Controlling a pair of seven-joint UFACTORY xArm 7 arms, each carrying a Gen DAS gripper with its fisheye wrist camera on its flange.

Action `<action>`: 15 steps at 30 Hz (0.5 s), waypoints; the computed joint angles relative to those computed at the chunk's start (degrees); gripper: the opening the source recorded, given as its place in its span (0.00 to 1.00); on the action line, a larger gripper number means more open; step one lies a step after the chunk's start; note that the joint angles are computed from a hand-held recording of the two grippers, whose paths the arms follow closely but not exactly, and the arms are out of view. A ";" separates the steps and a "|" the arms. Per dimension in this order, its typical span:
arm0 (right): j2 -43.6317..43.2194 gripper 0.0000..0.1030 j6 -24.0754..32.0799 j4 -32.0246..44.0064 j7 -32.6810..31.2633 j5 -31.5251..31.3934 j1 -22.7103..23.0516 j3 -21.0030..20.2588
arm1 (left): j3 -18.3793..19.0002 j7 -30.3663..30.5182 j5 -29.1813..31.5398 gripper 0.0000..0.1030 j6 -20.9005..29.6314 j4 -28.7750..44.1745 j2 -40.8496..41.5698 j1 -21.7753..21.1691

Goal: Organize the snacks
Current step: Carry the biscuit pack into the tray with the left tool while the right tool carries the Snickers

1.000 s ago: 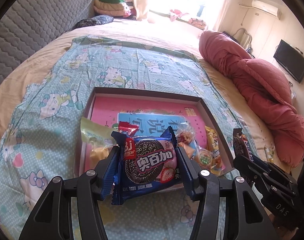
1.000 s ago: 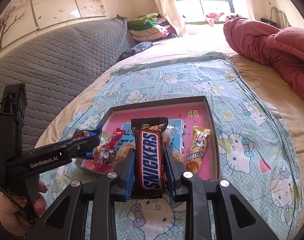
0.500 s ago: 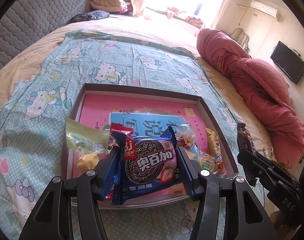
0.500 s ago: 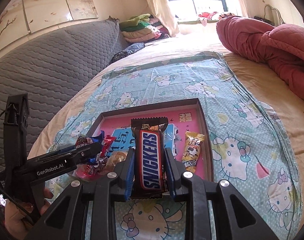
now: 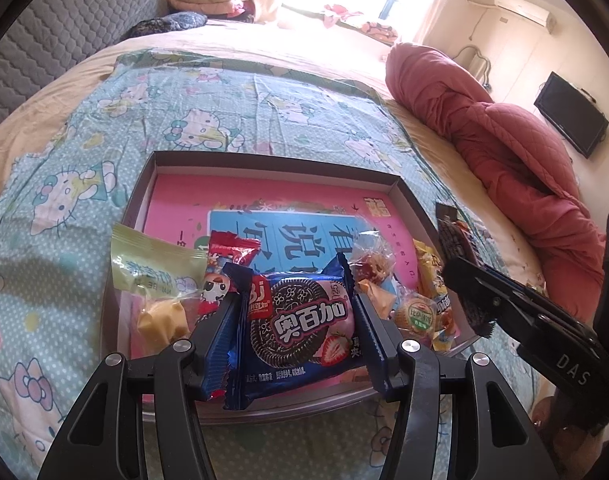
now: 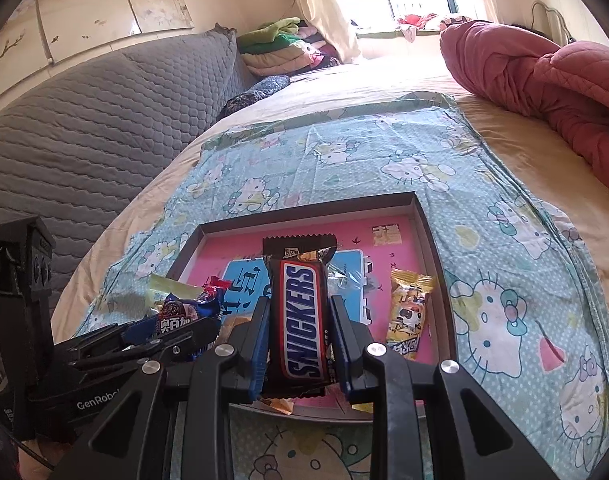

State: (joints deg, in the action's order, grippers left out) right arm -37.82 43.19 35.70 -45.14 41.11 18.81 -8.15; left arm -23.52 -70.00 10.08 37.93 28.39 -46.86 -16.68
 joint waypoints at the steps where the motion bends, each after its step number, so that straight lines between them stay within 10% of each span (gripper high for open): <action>1: 0.31 0.28 -0.20 0.07 0.02 0.09 0.14 0.21 | 0.12 0.10 0.03 0.57 -0.22 -0.07 0.09 0.00; 15: 4.10 0.28 -1.08 0.43 1.29 0.26 0.41 1.76 | 0.88 0.86 -0.67 0.57 -1.58 -1.05 0.13 -0.54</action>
